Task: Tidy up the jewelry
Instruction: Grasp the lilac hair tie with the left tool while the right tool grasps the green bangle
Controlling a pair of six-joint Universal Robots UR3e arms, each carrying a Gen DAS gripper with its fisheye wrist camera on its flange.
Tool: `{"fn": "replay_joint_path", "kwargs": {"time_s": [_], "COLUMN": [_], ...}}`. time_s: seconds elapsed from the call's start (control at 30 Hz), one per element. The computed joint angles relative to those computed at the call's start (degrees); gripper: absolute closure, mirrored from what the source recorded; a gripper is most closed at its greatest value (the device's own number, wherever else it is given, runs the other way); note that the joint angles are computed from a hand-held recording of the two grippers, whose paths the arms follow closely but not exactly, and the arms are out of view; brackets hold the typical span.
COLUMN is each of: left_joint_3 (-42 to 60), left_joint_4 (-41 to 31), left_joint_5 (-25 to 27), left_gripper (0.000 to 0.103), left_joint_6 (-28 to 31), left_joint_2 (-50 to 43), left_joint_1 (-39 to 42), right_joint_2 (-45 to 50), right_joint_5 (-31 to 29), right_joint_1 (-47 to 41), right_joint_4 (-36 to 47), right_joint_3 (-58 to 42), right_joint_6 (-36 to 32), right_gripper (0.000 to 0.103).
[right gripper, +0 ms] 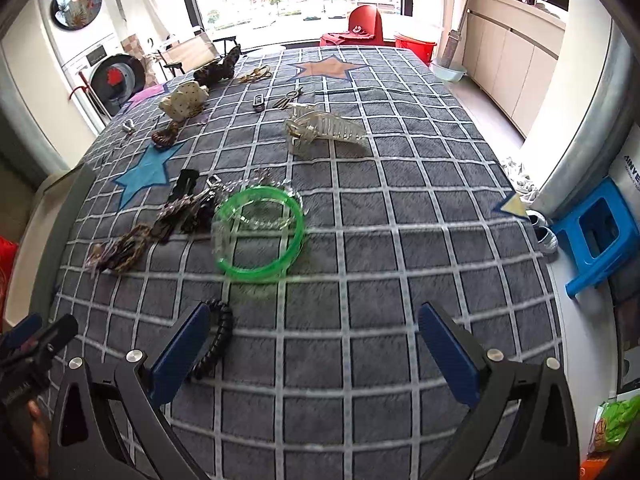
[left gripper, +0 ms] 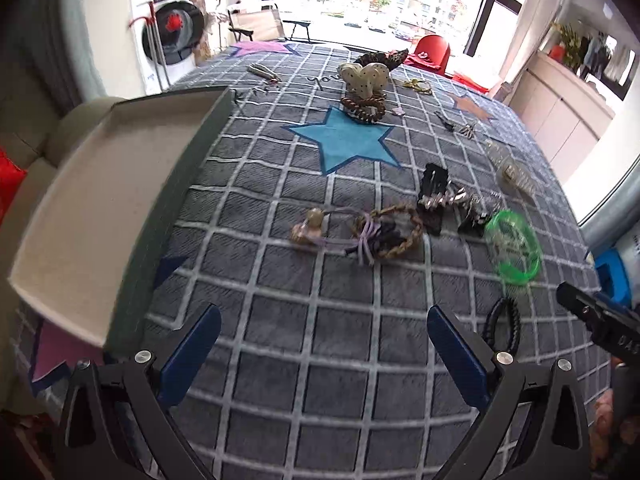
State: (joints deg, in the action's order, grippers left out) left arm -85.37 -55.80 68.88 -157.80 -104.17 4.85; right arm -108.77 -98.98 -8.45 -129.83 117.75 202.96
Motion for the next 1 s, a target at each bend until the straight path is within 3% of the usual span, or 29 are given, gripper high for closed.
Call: {"fn": "replay_joint_path", "kwargs": {"time_s": [0.13,0.2,0.23,0.33,0.37,0.47,0.63,0.67,0.73,0.77,0.87,0.93,1.0], "left_joint_3": [9.14,13.71,15.62,19.47,20.5,22.17,25.16,25.88,26.08,25.81,25.51,24.34,22.81], "left_joint_4": [-5.22,-7.81,-8.75,-9.54,-9.87,-9.96,-10.95,-12.06,-12.83,-12.84,-12.75,-11.84,-10.96], "left_joint_5": [-2.86,-3.34,-3.49,-3.41,-3.56,-4.06,-4.59,-5.52,-6.66,-7.24,-7.85,-8.04,-8.55], "left_gripper": [0.002,0.014,0.014,0.014,0.022,0.025,0.054,0.066,0.076,0.089,0.091,0.091,0.092], "left_joint_6": [-1.47,-2.64,-3.16,-4.74,-4.94,-4.78,-4.76,-4.3,-4.07,-3.84,-3.56,-3.17,-2.73], "left_joint_2": [-7.27,-10.76,-12.26,-15.86,-16.82,-18.19,-20.13,-20.53,-20.69,-20.59,-20.28,-19.36,-17.9], "left_joint_1": [-0.49,-1.02,-1.22,-1.66,-1.69,-1.75,-2.16,-2.01,-1.72,-1.61,-1.62,-1.54,-1.12], "right_joint_2": [3.5,5.23,5.71,7.97,8.5,10.74,15.88,16.56,17.28,17.4,17.61,17.62,16.99], "right_joint_5": [1.29,1.74,1.8,2.23,2.38,2.6,0.29,-0.36,-1.43,-1.53,-1.92,-1.63,-0.84], "right_joint_1": [-2.26,-2.98,-3.09,-3.57,-3.71,-3.87,-1.65,-0.98,-0.16,0.11,1.01,1.28,0.7], "right_joint_4": [-1.05,-1.36,-1.36,-1.72,-1.73,-2.18,-2.79,-2.84,-2.9,-3.27,-4.0,-4.42,-4.85], "right_joint_3": [-1.56,-2.28,-2.53,-3.63,-3.95,-4.94,-7.76,-8.25,-8.87,-8.88,-9.13,-9.19,-8.54], "right_joint_6": [-2.06,-2.88,-3.03,-3.57,-3.6,-3.81,-3.72,-3.82,-3.96,-4.18,-5.02,-5.46,-5.05], "right_gripper": [0.0,0.0,0.001,0.004,0.005,0.009,0.025,0.027,0.032,0.035,0.056,0.085,0.095]}}
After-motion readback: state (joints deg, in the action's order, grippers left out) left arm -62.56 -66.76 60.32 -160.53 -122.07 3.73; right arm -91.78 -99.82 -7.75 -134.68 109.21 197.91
